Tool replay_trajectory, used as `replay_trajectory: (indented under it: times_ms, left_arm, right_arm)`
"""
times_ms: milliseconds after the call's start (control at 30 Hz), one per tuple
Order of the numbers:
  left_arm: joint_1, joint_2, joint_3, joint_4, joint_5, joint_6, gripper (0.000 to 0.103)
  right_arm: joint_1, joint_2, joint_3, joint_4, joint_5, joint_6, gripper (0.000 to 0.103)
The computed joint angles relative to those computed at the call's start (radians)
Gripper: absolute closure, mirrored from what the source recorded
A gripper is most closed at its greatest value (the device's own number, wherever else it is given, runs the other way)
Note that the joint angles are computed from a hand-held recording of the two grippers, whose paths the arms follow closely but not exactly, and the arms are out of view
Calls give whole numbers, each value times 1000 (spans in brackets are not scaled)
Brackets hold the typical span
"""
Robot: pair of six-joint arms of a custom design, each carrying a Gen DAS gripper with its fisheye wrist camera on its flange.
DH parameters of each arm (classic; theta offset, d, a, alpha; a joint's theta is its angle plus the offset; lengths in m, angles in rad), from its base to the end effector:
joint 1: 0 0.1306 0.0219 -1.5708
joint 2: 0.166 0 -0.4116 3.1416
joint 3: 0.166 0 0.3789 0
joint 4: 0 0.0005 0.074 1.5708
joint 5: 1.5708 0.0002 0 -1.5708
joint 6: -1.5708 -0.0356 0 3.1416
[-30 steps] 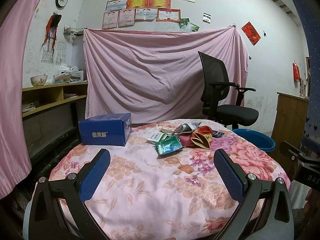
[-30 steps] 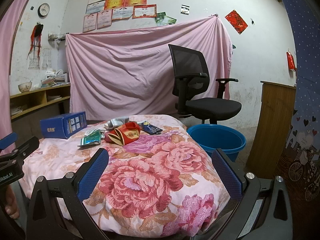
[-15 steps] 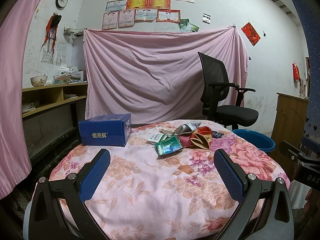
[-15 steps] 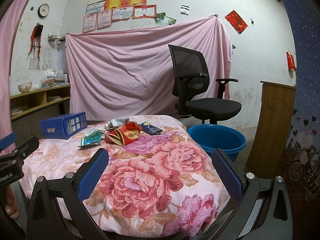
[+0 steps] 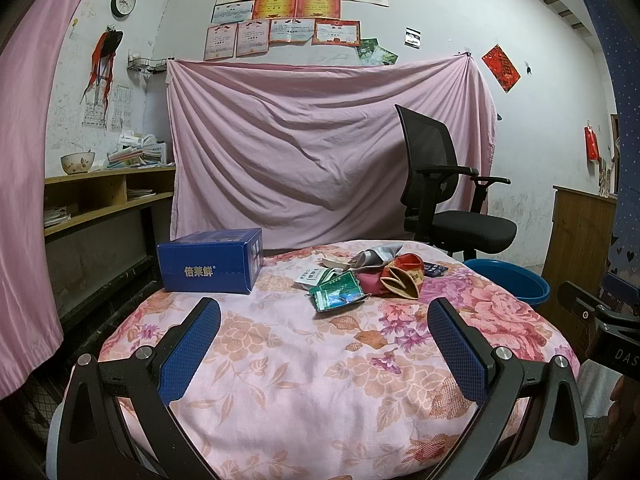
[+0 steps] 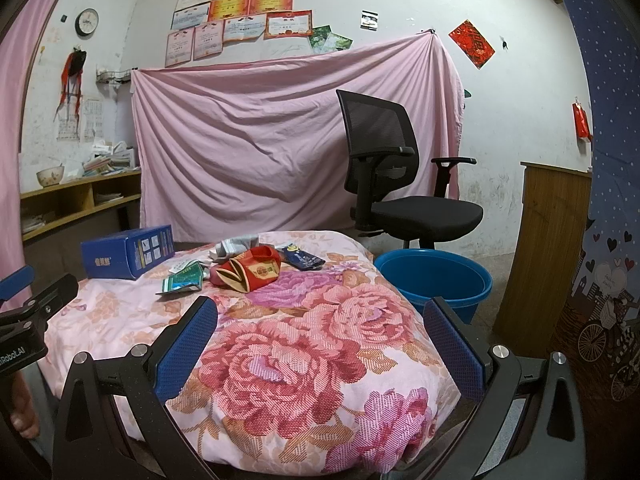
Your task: Collect trash
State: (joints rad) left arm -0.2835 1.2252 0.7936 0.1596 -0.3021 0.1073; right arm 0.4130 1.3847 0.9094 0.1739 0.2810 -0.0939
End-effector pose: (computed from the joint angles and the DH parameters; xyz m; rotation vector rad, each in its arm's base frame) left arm 0.3835 -0.1012 0.3479 -0.0493 1.8295 0.0034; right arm 0.4198 0.1726 0.3364 -0.1037 1.8581 0.0883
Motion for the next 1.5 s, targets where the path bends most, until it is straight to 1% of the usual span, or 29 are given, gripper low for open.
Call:
replay_trajectory:
  times_ms: [1267, 1500]
  left_arm:
    - [-2, -2, -3, 3, -3, -1, 2]
    - [-3, -1, 3, -1, -6, -2, 2]
  right_arm:
    - [-2, 2, 0, 4, -3, -3, 0]
    - [-7, 5, 9, -3, -23, -21, 0]
